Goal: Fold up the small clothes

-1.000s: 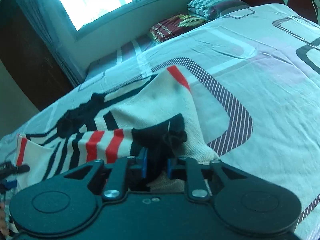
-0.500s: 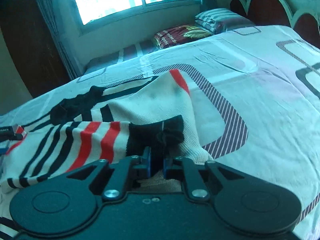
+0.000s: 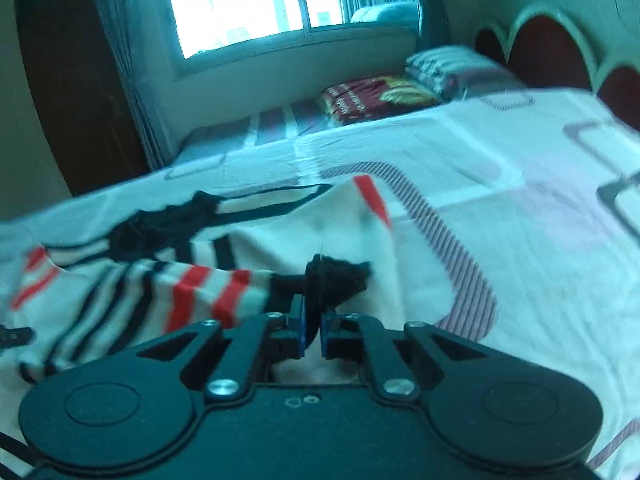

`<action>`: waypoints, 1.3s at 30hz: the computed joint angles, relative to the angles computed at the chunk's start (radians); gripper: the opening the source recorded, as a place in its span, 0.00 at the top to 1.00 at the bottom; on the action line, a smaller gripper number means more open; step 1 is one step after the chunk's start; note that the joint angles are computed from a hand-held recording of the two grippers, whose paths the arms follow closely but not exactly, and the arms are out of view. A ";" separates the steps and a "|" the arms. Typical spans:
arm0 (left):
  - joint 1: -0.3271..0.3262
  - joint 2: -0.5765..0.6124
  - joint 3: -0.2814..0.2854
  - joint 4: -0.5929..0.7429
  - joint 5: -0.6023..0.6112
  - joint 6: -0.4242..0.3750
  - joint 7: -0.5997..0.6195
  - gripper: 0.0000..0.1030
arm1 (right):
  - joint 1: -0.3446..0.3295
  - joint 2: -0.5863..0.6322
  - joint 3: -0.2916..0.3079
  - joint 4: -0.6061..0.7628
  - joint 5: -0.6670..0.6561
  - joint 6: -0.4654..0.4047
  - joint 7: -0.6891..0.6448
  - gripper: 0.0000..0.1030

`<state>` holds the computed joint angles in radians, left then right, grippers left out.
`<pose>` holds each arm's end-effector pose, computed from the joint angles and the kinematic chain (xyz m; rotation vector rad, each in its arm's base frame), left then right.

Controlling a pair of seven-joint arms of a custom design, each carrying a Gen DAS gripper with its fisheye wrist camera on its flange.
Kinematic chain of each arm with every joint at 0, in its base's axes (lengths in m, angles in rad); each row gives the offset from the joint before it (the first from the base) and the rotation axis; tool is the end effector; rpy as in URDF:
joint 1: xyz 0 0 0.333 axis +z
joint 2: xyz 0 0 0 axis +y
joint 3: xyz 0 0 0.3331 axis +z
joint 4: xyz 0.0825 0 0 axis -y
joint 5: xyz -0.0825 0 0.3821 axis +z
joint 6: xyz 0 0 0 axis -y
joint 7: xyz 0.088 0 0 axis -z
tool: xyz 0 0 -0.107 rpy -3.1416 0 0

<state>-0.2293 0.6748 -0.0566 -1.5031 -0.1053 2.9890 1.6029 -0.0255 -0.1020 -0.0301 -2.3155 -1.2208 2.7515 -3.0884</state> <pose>0.7451 -0.1995 0.3814 -1.6246 1.9732 -0.9378 0.5191 0.0091 0.4417 -1.1330 2.2534 -0.9691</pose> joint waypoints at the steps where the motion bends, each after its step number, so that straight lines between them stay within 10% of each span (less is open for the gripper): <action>1: -0.011 -0.005 0.016 -0.003 0.006 -0.006 -0.011 0.16 | -0.031 -0.011 0.017 -0.017 0.012 0.030 -0.002 0.93; 7: -0.013 -0.070 0.021 -0.057 0.029 -0.019 -0.035 0.16 | -0.003 -0.078 0.037 -0.026 -0.120 -0.102 0.145 0.78; 12: 0.048 -0.144 -0.101 -0.152 -0.001 0.052 0.098 0.16 | 0.008 -0.066 0.025 0.018 -0.174 0.005 0.132 0.77; 17: -0.040 -0.126 -0.006 -0.142 0.028 -0.021 0.060 0.16 | 0.033 0.012 0.011 0.050 0.009 0.099 -0.098 0.79; 19: -0.036 -0.120 0.001 -0.157 0.023 -0.007 0.041 0.00 | 0.047 0.041 0.011 0.056 0.123 0.072 -0.234 0.79; 31: -0.066 -0.134 0.052 -0.172 0.054 -0.031 -0.053 0.00 | 0.043 0.006 0.010 0.021 0.093 -0.006 -0.239 0.78; 39: -0.043 -0.252 0.006 -0.318 0.090 0.059 -0.046 0.00 | 0.034 -0.049 0.029 -0.023 0.068 0.118 -0.198 0.77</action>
